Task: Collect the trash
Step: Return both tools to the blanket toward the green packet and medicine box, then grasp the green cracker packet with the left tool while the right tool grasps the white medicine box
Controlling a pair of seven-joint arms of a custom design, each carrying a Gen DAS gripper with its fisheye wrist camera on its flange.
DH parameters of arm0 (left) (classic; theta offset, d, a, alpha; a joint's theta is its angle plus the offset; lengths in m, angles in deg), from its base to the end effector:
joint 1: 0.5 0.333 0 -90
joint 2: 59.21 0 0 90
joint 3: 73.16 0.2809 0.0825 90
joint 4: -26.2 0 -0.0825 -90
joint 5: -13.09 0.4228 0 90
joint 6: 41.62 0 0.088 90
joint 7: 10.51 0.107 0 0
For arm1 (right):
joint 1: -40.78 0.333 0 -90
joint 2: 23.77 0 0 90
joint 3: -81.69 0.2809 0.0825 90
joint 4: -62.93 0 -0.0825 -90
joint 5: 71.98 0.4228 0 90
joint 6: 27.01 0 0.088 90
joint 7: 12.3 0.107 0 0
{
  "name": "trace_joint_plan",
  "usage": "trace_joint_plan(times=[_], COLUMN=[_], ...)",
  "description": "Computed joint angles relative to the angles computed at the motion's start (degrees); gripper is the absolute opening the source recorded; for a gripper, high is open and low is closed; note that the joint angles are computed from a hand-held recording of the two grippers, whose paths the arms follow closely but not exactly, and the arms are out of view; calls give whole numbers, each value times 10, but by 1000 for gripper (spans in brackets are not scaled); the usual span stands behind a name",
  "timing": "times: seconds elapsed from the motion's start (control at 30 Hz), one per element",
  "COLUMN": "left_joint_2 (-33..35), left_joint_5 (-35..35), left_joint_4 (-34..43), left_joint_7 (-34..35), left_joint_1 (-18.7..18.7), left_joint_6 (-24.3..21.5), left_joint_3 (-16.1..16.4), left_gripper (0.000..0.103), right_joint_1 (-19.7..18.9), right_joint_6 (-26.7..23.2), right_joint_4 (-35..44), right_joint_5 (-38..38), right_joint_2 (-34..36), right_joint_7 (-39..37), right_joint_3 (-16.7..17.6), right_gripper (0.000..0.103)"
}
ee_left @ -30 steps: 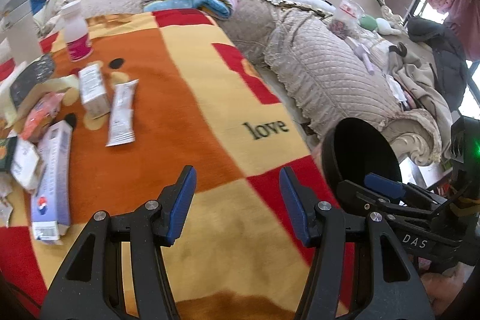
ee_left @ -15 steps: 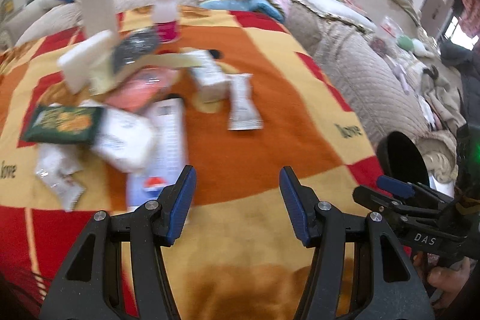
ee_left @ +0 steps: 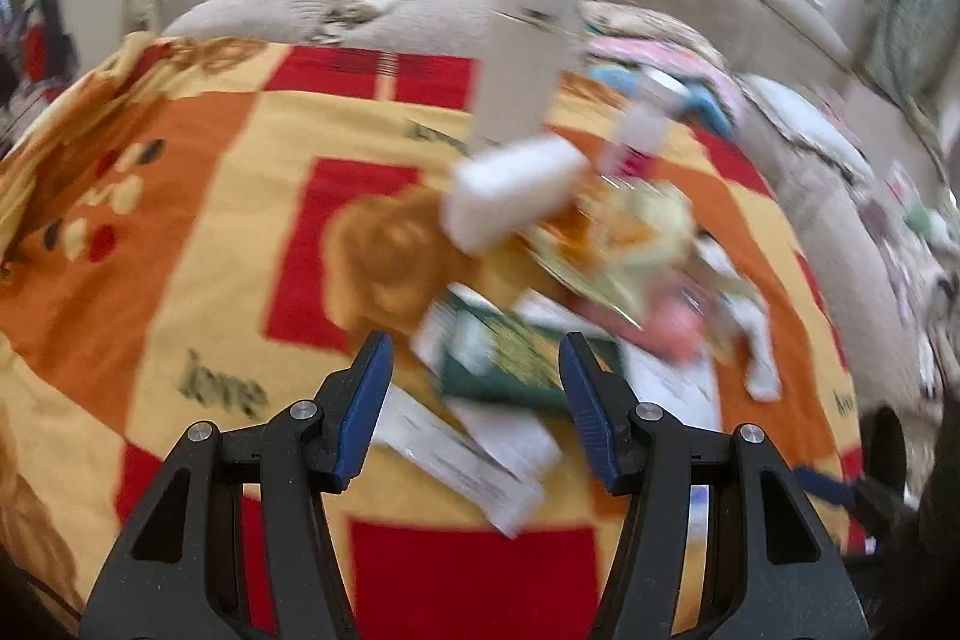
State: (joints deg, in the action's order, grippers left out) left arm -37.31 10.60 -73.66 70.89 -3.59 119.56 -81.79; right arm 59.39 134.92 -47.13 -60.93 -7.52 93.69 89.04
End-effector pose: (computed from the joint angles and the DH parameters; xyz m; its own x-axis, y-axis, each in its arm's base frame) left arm 0.7074 -0.1337 0.3863 -0.0524 -0.9810 0.1866 -0.7866 -0.0746 -0.6129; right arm 0.6181 0.2852 0.3604 0.0850 -0.9375 -0.3375 -0.8668 0.0975 -0.4890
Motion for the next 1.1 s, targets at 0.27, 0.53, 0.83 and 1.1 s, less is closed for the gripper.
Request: trace_joint_plan(times=[0.27, 0.53, 0.83, 1.1], left_joint_2=[128, 39, -72, -55], left_joint_5=[-13, -163, -264, -239], left_joint_4=[173, 39, -105, -94], left_joint_7=[28, 196, 329, 324], left_joint_1=[23, 84, 58, 28], left_joint_6=[-86, -95, -81, -60], left_joint_3=[-16, -92, -85, -50], left_gripper=[56, 56, 56, 56], right_joint_1=[55, 43, 7, -5], right_joint_6=[-94, -57, -34, -15], right_joint_4=[197, 115, -43, -67], right_joint_5=[-90, -139, -139, -101], right_joint_2=[145, 90, -32, -54], right_joint_7=[42, 47, 45, 37], right_joint_3=[-32, -46, -42, -30], right_gripper=[79, 49, 48, 54])
